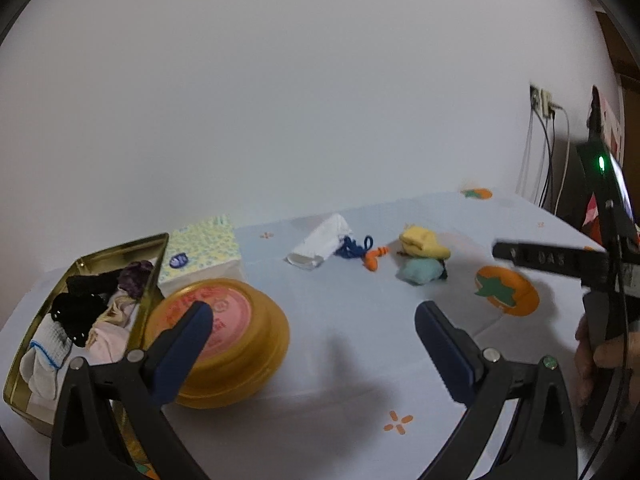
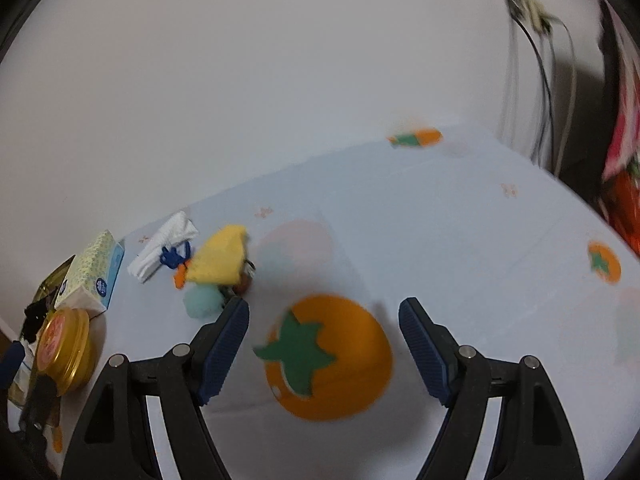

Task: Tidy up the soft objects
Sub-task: 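Move both open grippers from the tray toward the yellow cloth and plush toy, then grasp the yellow cloth with the right gripper while the left grasps the mint-green plush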

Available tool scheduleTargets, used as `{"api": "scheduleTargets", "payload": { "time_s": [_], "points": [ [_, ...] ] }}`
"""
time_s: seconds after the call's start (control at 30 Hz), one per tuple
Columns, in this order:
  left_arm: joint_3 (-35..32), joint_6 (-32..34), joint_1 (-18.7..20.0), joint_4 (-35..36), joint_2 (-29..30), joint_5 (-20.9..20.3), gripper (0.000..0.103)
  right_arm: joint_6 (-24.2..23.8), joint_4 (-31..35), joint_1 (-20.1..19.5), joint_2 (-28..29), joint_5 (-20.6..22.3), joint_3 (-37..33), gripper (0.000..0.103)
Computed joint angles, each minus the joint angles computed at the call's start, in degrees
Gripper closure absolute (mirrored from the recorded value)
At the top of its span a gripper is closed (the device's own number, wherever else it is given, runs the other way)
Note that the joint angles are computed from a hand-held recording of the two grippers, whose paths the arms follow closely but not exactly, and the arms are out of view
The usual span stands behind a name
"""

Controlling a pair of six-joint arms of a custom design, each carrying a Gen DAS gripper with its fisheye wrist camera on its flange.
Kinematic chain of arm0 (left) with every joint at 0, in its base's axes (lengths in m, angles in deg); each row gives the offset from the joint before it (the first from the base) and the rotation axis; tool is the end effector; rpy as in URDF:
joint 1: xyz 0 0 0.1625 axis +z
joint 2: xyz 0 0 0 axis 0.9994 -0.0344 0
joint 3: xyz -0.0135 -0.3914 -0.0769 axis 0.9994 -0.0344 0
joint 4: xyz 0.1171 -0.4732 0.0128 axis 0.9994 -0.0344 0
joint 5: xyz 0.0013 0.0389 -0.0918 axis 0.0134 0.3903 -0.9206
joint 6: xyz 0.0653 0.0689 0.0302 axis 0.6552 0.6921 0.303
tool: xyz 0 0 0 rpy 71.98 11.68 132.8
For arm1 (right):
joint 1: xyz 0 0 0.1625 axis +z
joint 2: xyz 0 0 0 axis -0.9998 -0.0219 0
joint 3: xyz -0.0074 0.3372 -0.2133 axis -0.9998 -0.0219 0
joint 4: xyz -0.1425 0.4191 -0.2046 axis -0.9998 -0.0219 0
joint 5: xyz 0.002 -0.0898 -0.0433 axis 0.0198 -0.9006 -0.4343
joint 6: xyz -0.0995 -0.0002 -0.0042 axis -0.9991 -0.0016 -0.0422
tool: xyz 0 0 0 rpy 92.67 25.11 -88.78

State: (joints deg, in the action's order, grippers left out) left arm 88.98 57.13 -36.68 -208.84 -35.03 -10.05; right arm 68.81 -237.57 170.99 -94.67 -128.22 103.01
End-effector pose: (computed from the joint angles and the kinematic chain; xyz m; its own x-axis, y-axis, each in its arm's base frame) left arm -0.3474 -0.7253 -0.0454 -0.5360 0.5432 -0.6463 0.8441 0.3583 -0.3989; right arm -0.0167 -0.6812 0.3277 -0.6964 0.5333 0.4802 -0.2237 0.4745 -0.8514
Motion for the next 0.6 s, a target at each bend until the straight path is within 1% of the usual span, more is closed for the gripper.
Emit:
{"api": "scheduleTargets", "payload": {
  "time_s": [0.07,0.1,0.17,0.23,0.27,0.37,0.43,0.47,0.5,0.53,0.6],
  "points": [
    [-0.7,-0.6,-0.1,1.3,0.4,0.6,0.001,-2.3,0.5,0.4,1.9,1.1,-2.8,0.024],
    [-0.6,-0.8,-0.2,1.4,0.4,0.7,0.001,-2.5,1.5,0.6,2.8,1.4,-4.4,0.024],
    [-0.7,-1.0,-0.1,1.9,0.3,0.7,0.001,-0.9,6.1,0.6,4.1,2.8,-7.6,0.024],
    [-0.9,-1.2,0.1,2.4,0.3,0.4,0.001,2.0,13.2,0.2,5.4,5.2,-11.2,0.024],
    [-0.9,-1.5,0.1,2.6,0.3,0.4,0.001,2.9,15.9,0.2,6.8,5.3,-13.5,0.024],
    [-1.2,-1.7,0.1,3.4,0.4,0.8,0.001,3.1,21.3,0.2,10.3,2.1,-19.0,0.024],
    [-1.8,-1.4,-0.1,4.7,0.8,1.4,0.001,3.3,24.2,-0.2,11.5,1.9,-20.9,0.024],
    [-2.3,-1.3,-0.1,5.4,1.1,1.8,0.001,2.4,24.0,-0.1,11.8,1.2,-21.3,0.041],
    [-2.7,-1.1,-0.1,6.1,1.4,2.3,0.001,0.7,22.9,0.1,11.9,1.8,-21.3,0.057],
    [-3.0,-1.1,-0.2,6.8,1.6,2.6,0.001,-0.5,22.8,0.2,11.9,1.9,-21.3,0.078],
    [-3.6,-1.1,-0.3,8.2,1.9,2.8,0.001,0.3,22.3,-0.2,11.1,3.7,-20.3,0.078]
  ]
}}
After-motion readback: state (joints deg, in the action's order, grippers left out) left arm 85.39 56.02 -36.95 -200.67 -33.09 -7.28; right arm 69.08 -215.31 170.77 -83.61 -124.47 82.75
